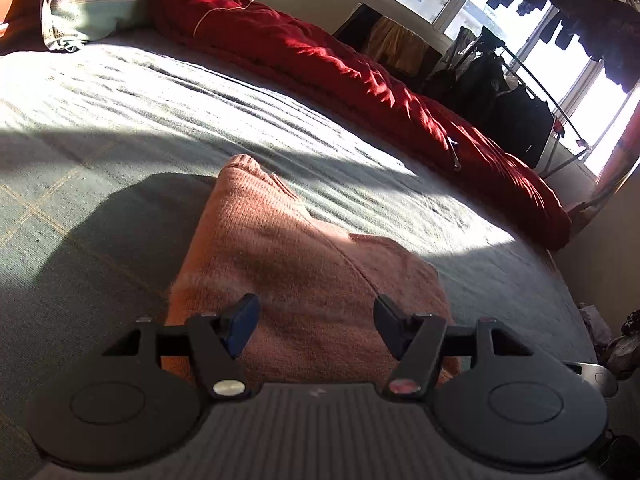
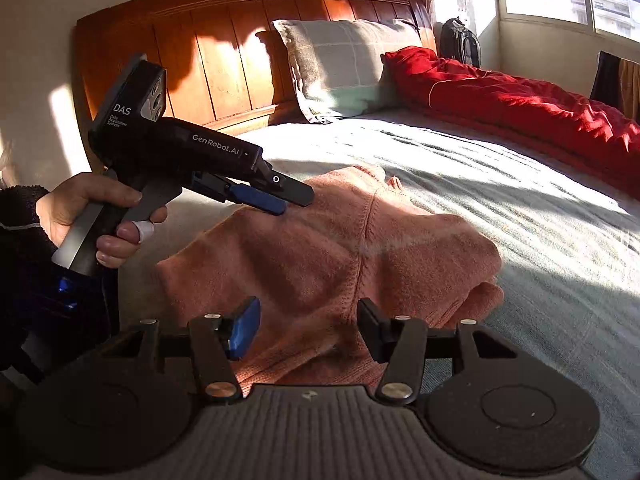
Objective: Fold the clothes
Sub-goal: 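Open both grippers and press the folded sweater flat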
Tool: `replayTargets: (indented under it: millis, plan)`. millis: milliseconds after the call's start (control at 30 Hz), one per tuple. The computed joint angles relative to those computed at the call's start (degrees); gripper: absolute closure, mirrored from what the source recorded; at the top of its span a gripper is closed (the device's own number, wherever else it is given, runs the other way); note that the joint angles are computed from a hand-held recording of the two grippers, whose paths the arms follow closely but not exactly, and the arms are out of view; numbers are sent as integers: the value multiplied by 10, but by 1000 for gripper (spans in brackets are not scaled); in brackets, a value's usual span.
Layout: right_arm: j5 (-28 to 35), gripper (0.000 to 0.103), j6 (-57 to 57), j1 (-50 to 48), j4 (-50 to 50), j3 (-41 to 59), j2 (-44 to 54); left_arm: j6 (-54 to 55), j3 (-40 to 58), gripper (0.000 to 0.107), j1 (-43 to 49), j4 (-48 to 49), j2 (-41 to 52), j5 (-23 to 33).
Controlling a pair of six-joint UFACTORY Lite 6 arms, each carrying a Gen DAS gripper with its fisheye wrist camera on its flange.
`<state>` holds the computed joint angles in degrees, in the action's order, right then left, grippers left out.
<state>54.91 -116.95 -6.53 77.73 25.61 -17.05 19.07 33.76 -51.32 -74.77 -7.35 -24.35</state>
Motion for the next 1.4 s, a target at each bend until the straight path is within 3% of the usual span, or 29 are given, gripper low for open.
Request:
replayTargets:
  millis: [133, 233, 300, 433, 567, 733, 933, 1067, 1200, 1400]
  plan:
    - [63, 44, 2, -3, -57, -16, -17, 56, -50, 37, -122, -133, -64, -81]
    - [-5, 43, -8, 20, -67, -44, -12, -28, -98, 34, -220, -156, -77, -130]
    - [8, 44, -9, -5, -79, -38, 9, -59, -108, 34, -263, -188, -60, -156]
    - [66, 43, 20, -48, -102, 8, 16, -57, -75, 31, -374, -283, -32, -276]
    - [28, 42, 55, -12, -44, 128, 98, 40, 21, 27, -396, -362, 40, -344]
    - [-53, 42, 83, 67, 23, 281, 251, 147, 120, 21, -372, -398, 134, -352]
    - [-165, 37, 121, 111, -12, 360, 391, 125, 140, 21, -373, -408, 185, -333]
    - [-135, 37, 129, 97, -25, 353, 359, 56, 134, 20, -405, -410, 191, -360]
    - [-134, 36, 158, 148, -40, 393, 345, 43, 156, 16, -420, -433, 203, -388]
    - [-184, 36, 259, 279, -84, 557, 449, 105, 182, 15, -422, -460, 209, -411]
